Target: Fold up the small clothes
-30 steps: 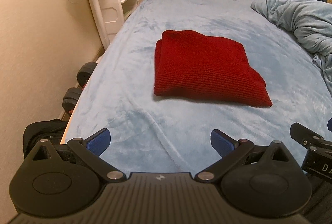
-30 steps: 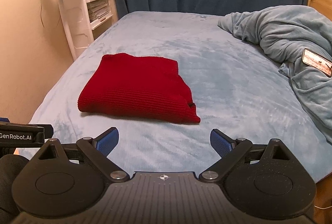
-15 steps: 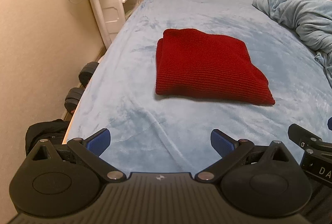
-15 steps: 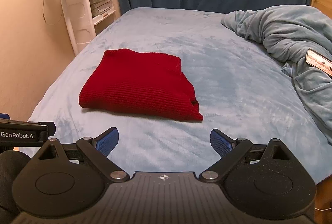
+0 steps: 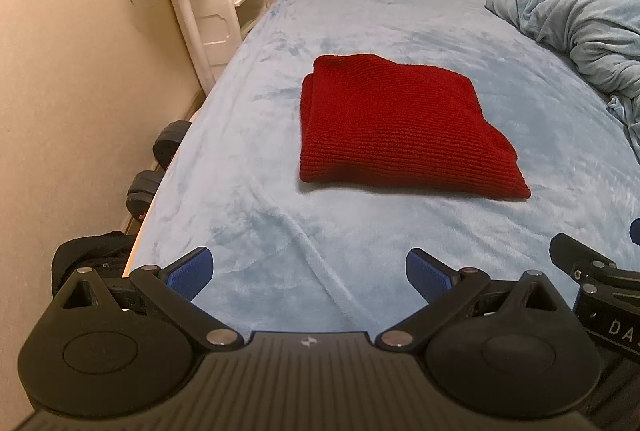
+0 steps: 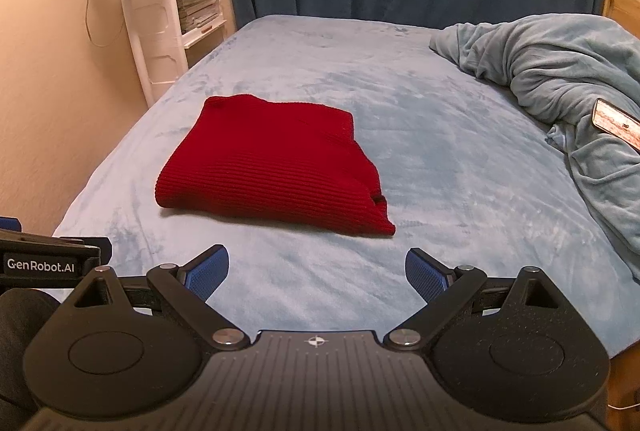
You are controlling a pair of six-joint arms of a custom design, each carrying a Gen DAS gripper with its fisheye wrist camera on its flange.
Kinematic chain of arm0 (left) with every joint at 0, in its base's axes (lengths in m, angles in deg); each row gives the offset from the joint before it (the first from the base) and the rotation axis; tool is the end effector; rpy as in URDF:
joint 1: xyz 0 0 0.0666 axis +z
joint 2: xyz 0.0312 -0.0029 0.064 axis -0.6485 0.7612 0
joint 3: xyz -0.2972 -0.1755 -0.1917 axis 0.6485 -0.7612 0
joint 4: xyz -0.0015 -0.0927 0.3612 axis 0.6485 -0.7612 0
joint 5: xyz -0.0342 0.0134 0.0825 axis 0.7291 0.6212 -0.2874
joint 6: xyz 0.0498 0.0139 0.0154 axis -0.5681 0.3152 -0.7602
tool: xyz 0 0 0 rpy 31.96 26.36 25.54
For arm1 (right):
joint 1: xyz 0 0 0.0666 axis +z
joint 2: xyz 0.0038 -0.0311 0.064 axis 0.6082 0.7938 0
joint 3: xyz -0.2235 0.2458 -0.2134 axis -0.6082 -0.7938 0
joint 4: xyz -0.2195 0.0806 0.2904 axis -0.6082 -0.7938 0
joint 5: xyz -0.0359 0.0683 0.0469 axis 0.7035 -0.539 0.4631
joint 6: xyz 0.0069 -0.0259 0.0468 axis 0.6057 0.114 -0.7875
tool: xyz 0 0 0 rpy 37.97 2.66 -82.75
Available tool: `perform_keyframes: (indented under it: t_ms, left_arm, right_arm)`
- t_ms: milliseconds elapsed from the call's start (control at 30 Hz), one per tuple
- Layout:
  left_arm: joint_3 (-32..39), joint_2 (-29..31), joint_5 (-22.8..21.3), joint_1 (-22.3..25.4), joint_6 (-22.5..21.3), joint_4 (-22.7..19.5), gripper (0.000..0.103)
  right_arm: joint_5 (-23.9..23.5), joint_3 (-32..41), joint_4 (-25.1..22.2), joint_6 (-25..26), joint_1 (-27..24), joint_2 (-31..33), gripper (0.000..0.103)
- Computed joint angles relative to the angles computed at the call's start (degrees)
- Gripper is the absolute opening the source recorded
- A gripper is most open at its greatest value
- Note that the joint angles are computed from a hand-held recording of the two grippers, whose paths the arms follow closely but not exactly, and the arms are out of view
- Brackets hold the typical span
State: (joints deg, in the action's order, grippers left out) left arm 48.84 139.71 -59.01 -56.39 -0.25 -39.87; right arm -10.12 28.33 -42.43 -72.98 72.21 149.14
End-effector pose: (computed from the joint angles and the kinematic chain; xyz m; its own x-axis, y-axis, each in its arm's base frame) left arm 0.5581 -0.1466 0.4620 -0.7953 -0.0491 -0.6042 -0.1686 0.9753 0.1427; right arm 0.5257 0.3515 0.4471 -0.6801 -0.0752 -0.7292 -0.1518 0.9876 0.0397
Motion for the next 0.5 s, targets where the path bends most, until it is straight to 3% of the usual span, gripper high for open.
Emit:
perform_keyframes:
  t_ms: [500]
  left_arm:
    - [-0.01, -0.03, -0.27, 0.00, -0.32, -0.19, 0.103]
  right_arm:
    - [-0.01, 0.20, -0.34, 0.00, -0.03, 0.07, 0.095]
